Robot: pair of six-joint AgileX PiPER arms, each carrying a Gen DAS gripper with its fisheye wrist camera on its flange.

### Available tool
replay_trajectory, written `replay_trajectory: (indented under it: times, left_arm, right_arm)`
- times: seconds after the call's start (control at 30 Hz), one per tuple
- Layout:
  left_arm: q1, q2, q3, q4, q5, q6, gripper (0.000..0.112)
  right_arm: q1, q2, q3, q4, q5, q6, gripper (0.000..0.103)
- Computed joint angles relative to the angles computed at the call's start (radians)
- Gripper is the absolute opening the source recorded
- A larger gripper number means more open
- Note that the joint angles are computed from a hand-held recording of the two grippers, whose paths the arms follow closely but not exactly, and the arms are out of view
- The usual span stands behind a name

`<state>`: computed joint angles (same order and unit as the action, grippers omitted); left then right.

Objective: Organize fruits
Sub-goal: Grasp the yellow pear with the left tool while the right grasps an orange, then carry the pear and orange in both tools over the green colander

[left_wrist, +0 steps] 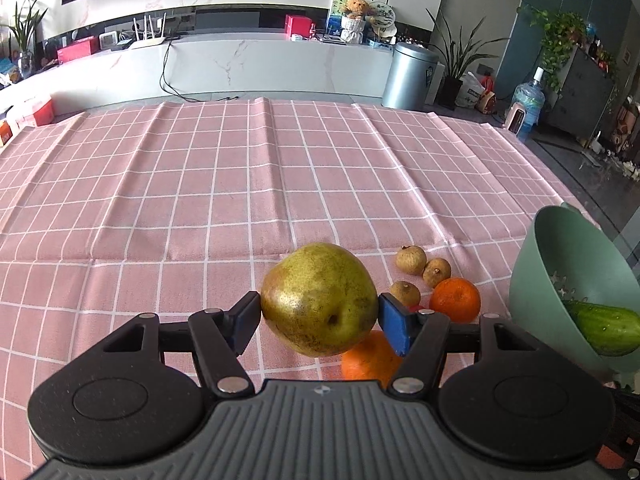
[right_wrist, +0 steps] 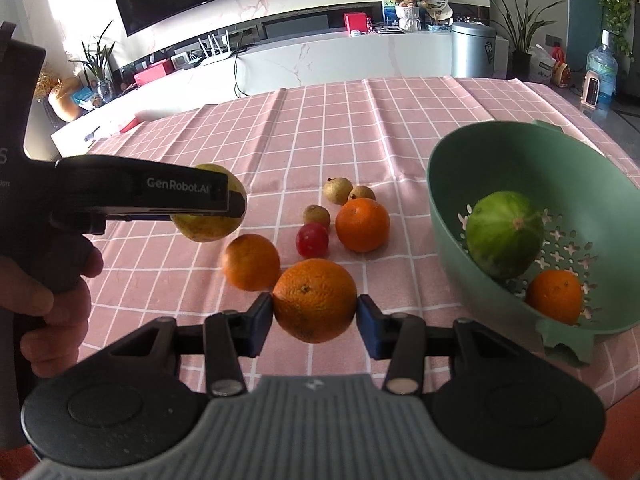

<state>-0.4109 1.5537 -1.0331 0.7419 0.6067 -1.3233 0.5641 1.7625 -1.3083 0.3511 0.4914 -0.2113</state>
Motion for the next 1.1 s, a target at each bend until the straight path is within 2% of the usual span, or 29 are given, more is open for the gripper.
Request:
replay_trajectory:
  times: [0.27,0.53,0.77,0.87,1.1]
  left_arm:
    - [-0.003,-0.104,0.036,-0.047,-0.035,-0.036,0.073]
    - [-0.062,-0.143,-0.016,-0.068,-0.038,-0.043,0.073]
    - [-0.099,-0.06,-0.165,-0.15,-0.06,0.082,0.073]
    - [-0.104,0.004,-0.245,-0.221,-0.056,0.183,0.073]
    - [-0.098,0.158,-0.397,-0.393,-0.035,0.37,0.073]
  right_arm:
    - [-0.041,-0.093,0.049,0.113,0.049,-0.151,0.042]
    - [-0.11,-0.222,0.094,0.16,0.083,-0.226,0.042]
    - [-0.221,-0.251,0.062,0.129,0.102,-0.212,0.042]
    - [-0.281,-0.213,0.02,0.171,0.142,-0.249,0.042]
    - [-0.356,-0.099,-0.098,0.135,0.192,-0.223,0.042]
